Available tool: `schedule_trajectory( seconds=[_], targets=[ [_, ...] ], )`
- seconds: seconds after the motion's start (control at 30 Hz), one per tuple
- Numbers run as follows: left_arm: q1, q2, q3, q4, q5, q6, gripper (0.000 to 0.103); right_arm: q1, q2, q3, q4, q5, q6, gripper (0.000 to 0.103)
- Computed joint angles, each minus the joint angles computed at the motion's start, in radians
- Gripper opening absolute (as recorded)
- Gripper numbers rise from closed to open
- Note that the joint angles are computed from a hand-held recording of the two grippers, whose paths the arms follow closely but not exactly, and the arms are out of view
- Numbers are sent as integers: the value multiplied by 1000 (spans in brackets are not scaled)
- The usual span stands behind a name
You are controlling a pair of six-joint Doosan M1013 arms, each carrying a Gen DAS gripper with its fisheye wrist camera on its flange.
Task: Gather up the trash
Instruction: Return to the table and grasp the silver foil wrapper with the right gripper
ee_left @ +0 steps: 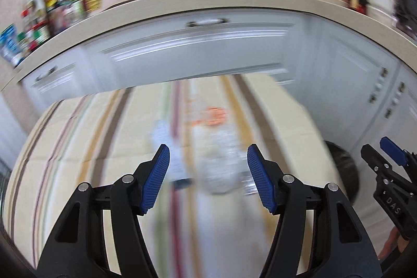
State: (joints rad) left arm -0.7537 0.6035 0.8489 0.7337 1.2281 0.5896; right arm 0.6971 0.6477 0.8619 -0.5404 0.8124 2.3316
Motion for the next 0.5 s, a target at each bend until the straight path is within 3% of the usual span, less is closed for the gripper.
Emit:
schedule_trajectory(
  seconds=[0.2, 0.4, 0.5],
  targets=[
    [24, -91, 147, 38, 27, -115, 61, 32, 77, -133, 150, 22, -197, 53],
    [49, -143, 240, 35, 39, -188, 61, 44, 165, -281, 276, 129, -343, 53],
    [59, -160, 273, 22, 31, -213, 61, 49, 219, -377, 294, 225, -380, 53]
  ],
)
